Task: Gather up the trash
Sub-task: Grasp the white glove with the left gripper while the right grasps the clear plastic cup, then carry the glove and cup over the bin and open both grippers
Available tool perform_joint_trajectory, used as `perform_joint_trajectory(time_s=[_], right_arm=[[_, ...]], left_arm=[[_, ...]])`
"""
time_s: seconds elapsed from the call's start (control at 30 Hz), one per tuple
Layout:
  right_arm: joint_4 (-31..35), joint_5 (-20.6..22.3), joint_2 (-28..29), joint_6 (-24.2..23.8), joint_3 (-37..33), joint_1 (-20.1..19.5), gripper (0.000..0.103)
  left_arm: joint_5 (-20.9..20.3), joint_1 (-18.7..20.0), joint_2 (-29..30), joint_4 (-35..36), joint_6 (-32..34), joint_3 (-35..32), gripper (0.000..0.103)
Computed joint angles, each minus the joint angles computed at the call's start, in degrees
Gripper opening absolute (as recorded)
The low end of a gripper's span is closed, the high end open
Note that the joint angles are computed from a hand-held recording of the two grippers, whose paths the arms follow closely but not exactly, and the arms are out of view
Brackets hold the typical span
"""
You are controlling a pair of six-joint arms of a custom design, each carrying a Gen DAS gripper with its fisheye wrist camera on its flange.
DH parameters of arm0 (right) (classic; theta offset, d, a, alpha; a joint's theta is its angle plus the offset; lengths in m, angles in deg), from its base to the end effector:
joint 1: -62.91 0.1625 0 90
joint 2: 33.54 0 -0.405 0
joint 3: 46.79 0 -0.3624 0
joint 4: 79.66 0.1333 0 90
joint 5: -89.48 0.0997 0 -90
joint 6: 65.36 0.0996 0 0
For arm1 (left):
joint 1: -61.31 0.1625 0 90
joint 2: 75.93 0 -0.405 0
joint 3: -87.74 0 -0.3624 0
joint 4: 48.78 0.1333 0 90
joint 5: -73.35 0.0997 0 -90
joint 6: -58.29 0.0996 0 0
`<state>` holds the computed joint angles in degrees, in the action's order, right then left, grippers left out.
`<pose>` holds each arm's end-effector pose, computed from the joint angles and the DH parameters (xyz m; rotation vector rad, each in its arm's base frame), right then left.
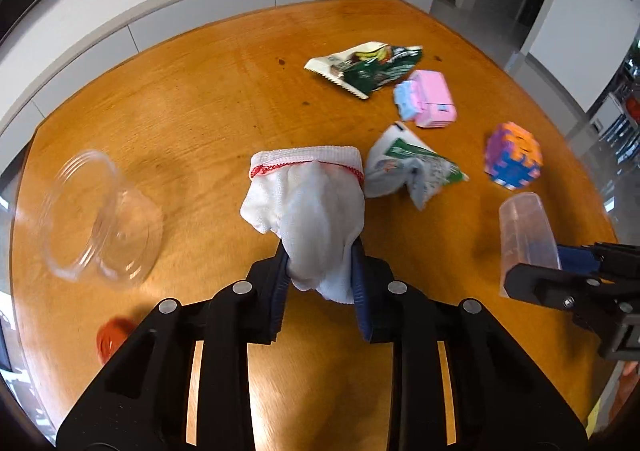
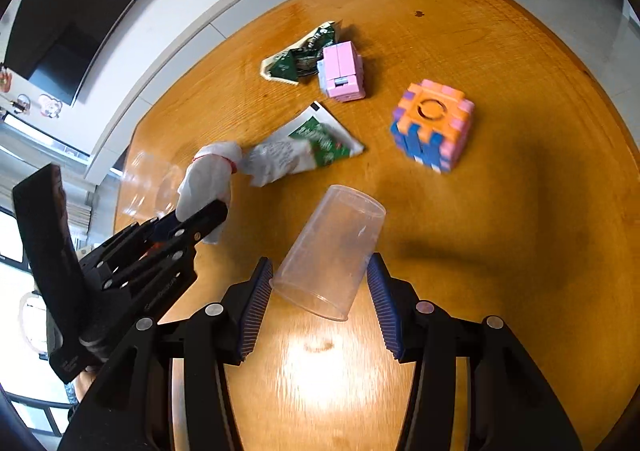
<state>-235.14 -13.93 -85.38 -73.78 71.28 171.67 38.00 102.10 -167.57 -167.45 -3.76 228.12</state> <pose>0.2635 -0.4330 0.0511 0.6853 -2.8254 0.0118 -0.0879 -0.3592 0.2066 -0.0468 2.2396 -0.7285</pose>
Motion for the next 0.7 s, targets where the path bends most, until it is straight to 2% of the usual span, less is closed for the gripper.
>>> perform_joint_trajectory(time_s=[0.2,0.37,0.5,0.7], right_arm=[[-0.9,1.7,-7.7,-1.0,6.4,-1.3,0.051],[-1.2,2.5,-15.4,-2.1,11.6,-3.8,0.051],[-1.5,3.4,-21.4,-3.6,14.5,-7.0,0.051],[1.0,4.9,-34.9,-8.4,19.0,-15.5,0.051]], left_arm=[[-2.1,-11.1,-1.7,11.8,-12.3,0.5,0.028],[-5.0,-19.3,1.7,16.2,-19.1,-0.6,0.028],[-6.5,-23.2,8.8,12.0,-18.0,-2.6,0.028],[-8.2,-25.2,22.3,-2.4,-10.1,-6.9,0.028]])
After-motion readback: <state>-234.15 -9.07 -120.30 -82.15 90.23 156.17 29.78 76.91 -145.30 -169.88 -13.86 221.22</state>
